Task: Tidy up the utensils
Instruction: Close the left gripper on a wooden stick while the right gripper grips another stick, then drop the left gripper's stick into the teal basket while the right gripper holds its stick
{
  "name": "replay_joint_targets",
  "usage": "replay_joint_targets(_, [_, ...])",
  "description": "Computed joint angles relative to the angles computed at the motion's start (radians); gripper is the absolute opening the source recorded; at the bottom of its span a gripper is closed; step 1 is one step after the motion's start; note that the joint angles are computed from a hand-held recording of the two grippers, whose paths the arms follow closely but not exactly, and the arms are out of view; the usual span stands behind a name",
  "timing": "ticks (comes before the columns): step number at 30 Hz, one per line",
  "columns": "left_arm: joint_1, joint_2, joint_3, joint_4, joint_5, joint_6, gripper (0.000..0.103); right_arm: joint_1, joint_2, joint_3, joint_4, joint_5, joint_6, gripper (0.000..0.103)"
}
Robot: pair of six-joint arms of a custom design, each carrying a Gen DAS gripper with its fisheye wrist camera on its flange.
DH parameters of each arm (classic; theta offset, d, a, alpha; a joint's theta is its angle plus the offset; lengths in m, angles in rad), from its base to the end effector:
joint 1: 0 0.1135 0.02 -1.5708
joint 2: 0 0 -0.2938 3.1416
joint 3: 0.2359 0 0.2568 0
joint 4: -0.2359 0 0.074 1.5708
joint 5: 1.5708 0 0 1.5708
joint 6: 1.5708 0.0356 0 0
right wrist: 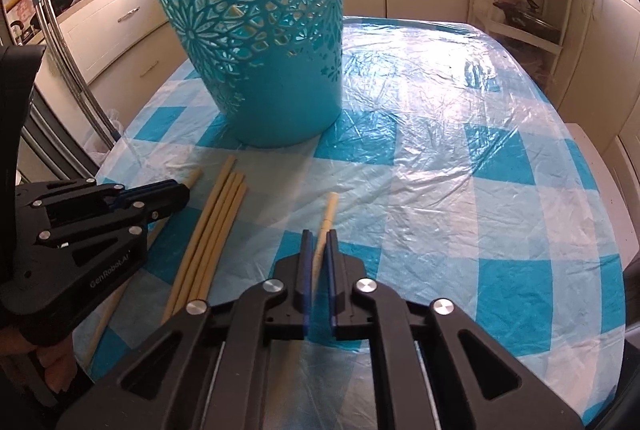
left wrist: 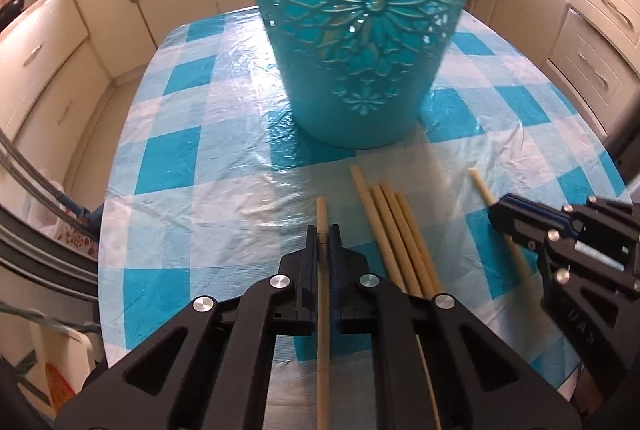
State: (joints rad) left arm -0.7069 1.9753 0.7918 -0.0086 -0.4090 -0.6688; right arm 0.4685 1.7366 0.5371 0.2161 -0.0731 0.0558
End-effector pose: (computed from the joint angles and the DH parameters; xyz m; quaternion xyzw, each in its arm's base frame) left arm 0.2563 -0.2003 0.0760 -0.0199 0.9622 0.0371 0.2690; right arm 0.2448 0.1268 0.1012 -0.2063 0.9341 0.1088 0.2704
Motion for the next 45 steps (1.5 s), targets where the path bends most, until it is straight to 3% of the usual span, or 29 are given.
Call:
replay_joint_targets(8, [-0.024, -0.052, -0.029, -0.01, -0.015, -0.031, 0.005, -0.087, 0.028, 0.017, 0.018, -0.055, -0.064, 0.006])
replay_joint_targets(17, [-0.059, -0.156, -0.062, -0.019, -0.028, -0.034, 0.005, -0.112, 0.044, 0.079, -0.076, -0.106, -0.153, 0.005])
replay_joint_targets(23, [-0.094, -0.225, -0.064, -0.057, -0.066, -0.029, 0.006, -0.181, 0.065, 0.053, -0.014, -0.229, -0.125, 0.004])
replay_joint_targets(28, [-0.12, -0.279, -0.062, -0.086, -0.087, -0.035, 0.005, -0.18, 0.068, 0.057, -0.011, -0.237, -0.116, 0.004])
replay_joint_targets(37, [-0.091, -0.553, -0.151, 0.023, -0.02, 0.001, 0.005, -0.211, 0.08, 0.057, -0.006, -0.281, -0.118, 0.005])
replay_joint_targets(45, [-0.018, -0.657, -0.076, 0.047, -0.029, 0.063, 0.005, -0.232, 0.087, 0.059, -0.007, -0.311, -0.122, 0.004])
